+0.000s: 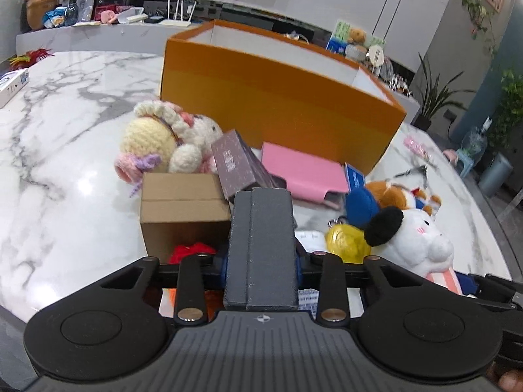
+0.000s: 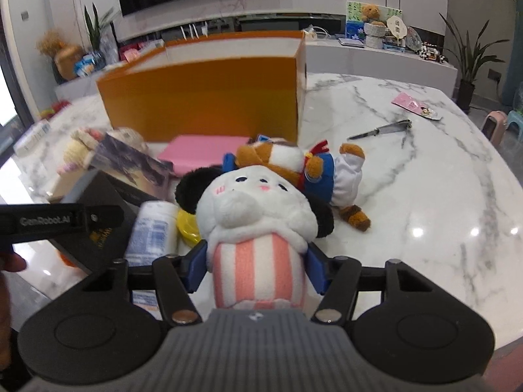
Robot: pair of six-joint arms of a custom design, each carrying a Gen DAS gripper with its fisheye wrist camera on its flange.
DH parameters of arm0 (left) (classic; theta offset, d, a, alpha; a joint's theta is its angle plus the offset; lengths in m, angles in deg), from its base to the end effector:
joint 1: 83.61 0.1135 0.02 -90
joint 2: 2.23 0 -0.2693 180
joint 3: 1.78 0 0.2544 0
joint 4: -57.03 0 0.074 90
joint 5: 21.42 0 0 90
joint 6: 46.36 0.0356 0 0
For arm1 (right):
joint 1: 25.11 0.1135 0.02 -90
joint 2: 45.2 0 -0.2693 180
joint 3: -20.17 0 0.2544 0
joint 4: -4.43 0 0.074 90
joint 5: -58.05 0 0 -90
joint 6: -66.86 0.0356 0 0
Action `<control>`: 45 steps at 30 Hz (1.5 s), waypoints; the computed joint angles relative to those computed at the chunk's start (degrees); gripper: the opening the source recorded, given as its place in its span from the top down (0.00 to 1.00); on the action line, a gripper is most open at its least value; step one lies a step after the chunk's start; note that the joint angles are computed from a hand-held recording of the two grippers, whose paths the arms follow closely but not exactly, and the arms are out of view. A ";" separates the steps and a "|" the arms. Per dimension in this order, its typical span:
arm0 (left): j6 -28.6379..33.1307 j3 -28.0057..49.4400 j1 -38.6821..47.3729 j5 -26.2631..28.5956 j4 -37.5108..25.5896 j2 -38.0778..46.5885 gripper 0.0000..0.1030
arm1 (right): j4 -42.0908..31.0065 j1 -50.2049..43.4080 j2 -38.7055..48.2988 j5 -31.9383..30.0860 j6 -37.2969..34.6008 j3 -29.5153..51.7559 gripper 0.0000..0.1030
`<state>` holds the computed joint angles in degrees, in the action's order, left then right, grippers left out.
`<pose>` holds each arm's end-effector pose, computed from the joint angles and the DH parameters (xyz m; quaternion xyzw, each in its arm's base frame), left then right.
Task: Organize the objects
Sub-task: 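Grasp the grey box with the left gripper while the right grasps the panda plush, then carry the grey box and panda plush into the orange box and release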
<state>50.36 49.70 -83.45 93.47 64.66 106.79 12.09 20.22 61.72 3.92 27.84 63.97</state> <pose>0.3128 -0.0141 0.0721 0.1262 0.9116 -0.1820 0.3462 0.2059 0.1786 0.0595 0.1361 0.9029 0.0142 0.4075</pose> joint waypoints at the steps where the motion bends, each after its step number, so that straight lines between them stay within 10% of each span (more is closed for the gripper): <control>1: 0.12 -0.55 0.12 -0.15 0.70 -0.61 0.62 | 1.40 0.12 -0.85 -0.18 0.38 -1.03 0.39; 24: -1.07 0.42 5.06 8.77 -1.96 -14.07 0.62 | 4.45 2.28 -18.25 4.41 -4.97 -6.01 0.39; 36: -8.49 41.69 -2.27 5.54 -14.63 7.67 0.62 | 6.46 -22.02 -5.91 -13.28 -19.71 20.15 0.39; 45: -2.21 76.06 -5.66 -1.62 -36.92 30.66 0.62 | -12.41 -27.03 14.46 -20.06 -24.05 46.60 0.39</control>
